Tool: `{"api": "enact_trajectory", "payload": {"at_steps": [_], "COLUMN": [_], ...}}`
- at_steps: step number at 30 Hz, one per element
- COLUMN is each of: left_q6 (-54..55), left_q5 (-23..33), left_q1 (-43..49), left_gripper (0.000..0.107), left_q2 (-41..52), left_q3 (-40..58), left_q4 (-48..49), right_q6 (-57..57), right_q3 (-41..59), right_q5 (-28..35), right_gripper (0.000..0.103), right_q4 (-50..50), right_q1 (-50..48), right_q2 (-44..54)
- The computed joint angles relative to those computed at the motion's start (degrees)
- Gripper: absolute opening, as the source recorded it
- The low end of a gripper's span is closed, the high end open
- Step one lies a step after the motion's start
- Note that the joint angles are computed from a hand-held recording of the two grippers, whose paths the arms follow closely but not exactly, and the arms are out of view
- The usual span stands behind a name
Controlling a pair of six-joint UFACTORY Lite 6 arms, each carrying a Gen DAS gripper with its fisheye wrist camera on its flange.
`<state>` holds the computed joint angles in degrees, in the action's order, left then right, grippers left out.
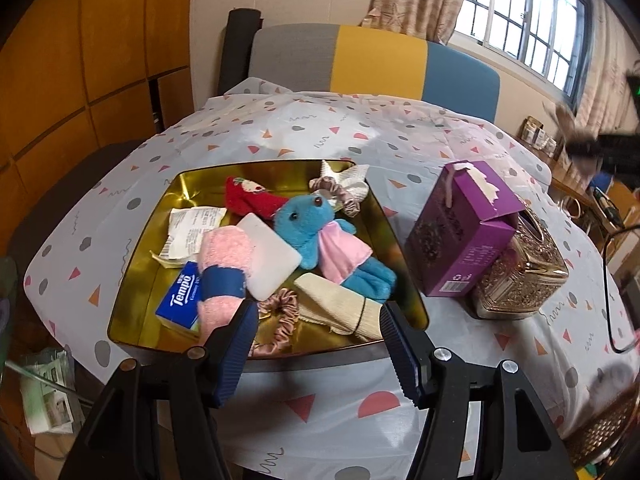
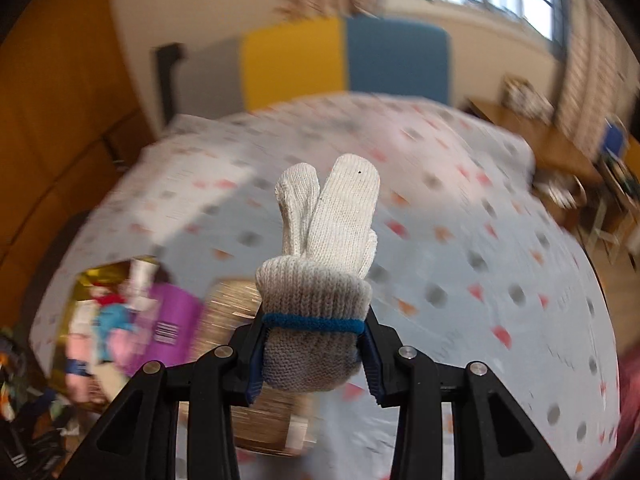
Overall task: Organize soft objects
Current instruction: 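Carry the white knit glove into the gold tray and open the right tool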
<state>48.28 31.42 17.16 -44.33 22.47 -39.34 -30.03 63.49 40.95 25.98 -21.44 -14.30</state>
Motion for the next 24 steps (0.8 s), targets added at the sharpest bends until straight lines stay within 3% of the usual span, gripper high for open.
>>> {"api": "enact_trajectory", "payload": {"at_steps": [6, 12, 18, 24], "left_q6": [6.91, 16.97, 26.01, 30.01], "left_q5": [2.03, 4.88, 6.54, 5.44], "left_q1": [6.07, 17.36, 30.39, 34.45], "left_gripper": [0.064, 0.064, 0.064, 0.064], "left_q2": [2.3, 7.9, 16.81, 21.8], "left_q3": [0.37, 2.69, 7.11, 8.39], "left_q4": [-4.56, -10.75, -15.73, -18.57], "right_q6": [11.55, 18.4, 29.94, 32.1], "right_q3": [3.68, 5.19, 6.54, 12.08], "right_q5": [-0.64, -2.16, -4.99, -7.47], "right_gripper": [0.039, 0.039, 0.04, 0.04], "right_q4": [-6.24, -8.42, -15.63, -15.57], "right_q1": [19.91, 37.01, 51.43, 54.97], "right_q2": [-2.95, 1.56, 12.2, 26.9]}}
